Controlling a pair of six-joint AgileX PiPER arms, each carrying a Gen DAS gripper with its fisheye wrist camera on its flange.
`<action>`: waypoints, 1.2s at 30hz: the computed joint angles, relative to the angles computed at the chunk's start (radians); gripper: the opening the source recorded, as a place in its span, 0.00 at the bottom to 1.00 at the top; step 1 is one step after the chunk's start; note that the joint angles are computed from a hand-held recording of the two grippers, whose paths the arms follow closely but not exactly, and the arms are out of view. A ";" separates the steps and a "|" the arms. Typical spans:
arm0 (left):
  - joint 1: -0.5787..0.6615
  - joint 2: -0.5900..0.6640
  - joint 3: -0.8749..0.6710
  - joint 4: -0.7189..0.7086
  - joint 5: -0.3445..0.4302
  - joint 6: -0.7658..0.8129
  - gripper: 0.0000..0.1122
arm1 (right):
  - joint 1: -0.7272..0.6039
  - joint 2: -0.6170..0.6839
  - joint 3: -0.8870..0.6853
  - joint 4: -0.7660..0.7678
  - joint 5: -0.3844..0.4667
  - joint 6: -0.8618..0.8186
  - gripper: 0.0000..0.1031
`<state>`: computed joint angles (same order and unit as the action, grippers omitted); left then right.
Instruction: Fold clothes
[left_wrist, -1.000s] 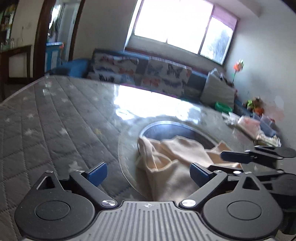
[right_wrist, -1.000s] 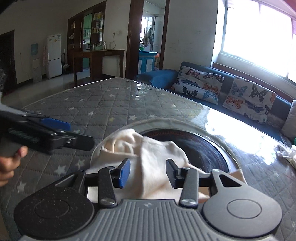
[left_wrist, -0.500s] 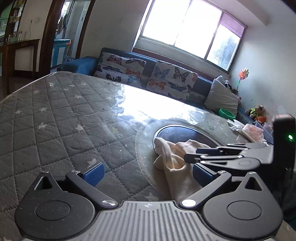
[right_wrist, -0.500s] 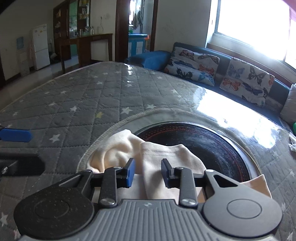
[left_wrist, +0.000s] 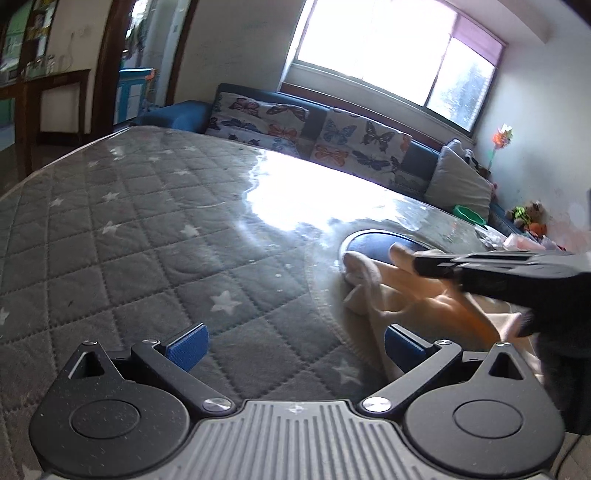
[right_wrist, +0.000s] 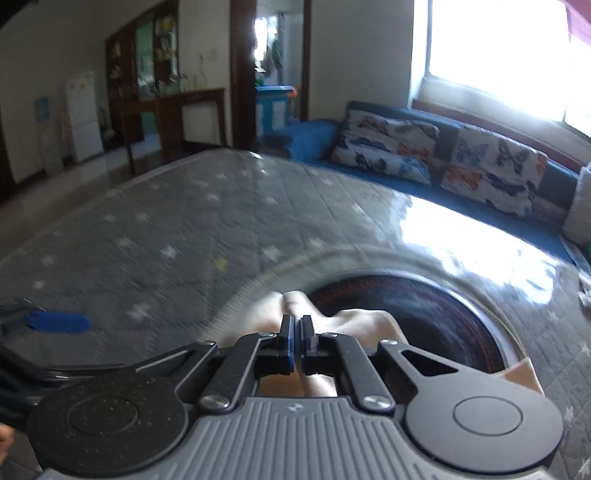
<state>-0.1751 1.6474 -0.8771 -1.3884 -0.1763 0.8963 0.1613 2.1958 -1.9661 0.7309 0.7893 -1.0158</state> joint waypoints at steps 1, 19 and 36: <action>0.005 -0.007 0.010 0.022 -0.002 -0.025 0.92 | 0.001 -0.015 0.007 0.024 0.014 -0.017 0.02; 0.065 -0.203 0.239 0.107 -0.080 -0.207 0.92 | 0.125 -0.137 0.065 0.266 0.254 -0.202 0.11; 0.043 -0.160 0.203 -0.146 -0.146 0.113 0.87 | -0.019 -0.234 0.292 -0.053 0.040 -0.293 0.35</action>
